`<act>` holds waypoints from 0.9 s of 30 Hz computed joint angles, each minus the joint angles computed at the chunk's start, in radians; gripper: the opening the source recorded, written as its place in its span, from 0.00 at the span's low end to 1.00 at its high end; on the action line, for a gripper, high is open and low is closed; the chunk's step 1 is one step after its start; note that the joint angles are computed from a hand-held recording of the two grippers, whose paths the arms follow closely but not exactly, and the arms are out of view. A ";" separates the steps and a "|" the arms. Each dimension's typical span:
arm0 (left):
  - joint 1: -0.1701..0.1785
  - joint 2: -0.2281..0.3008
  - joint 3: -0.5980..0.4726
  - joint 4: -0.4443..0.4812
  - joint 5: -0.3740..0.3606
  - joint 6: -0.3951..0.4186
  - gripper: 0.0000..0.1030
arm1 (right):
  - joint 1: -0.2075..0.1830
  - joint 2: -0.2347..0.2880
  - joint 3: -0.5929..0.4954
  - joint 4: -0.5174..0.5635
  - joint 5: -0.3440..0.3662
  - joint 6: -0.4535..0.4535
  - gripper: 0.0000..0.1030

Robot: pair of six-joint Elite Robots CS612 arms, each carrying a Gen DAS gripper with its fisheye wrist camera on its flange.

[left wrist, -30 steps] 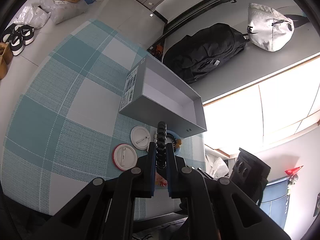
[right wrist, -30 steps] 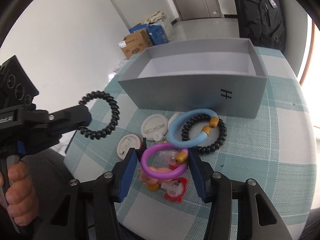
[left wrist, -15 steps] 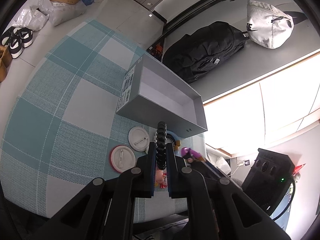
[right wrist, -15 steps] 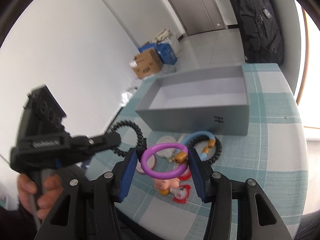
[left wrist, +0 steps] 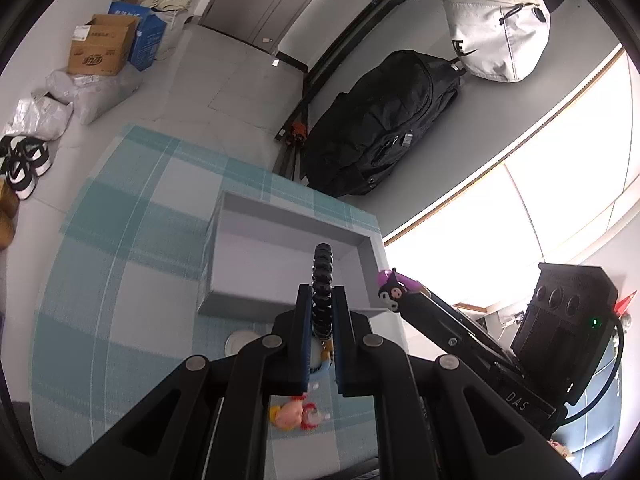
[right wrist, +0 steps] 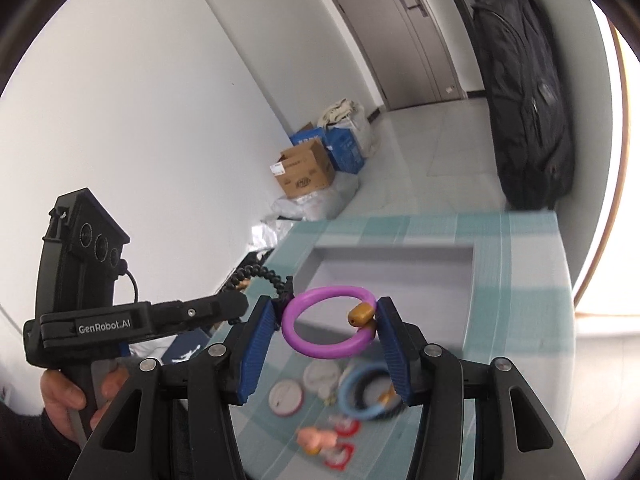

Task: Organize jewelry
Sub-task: 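Carry both bracelets over the grey box and open both tools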

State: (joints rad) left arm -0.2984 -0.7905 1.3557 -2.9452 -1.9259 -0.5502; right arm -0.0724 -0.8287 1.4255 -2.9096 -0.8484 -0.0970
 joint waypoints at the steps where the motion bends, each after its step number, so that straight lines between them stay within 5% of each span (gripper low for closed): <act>1: 0.000 0.004 -0.009 0.009 0.001 0.006 0.04 | 0.000 0.008 -0.017 0.009 -0.001 0.000 0.49; 14: 0.012 0.082 -0.143 0.163 -0.027 0.067 0.04 | 0.000 0.108 -0.167 0.108 -0.020 0.026 0.49; 27: 0.023 0.117 -0.184 0.209 -0.120 0.074 0.05 | 0.005 0.127 -0.204 0.228 -0.037 0.030 0.53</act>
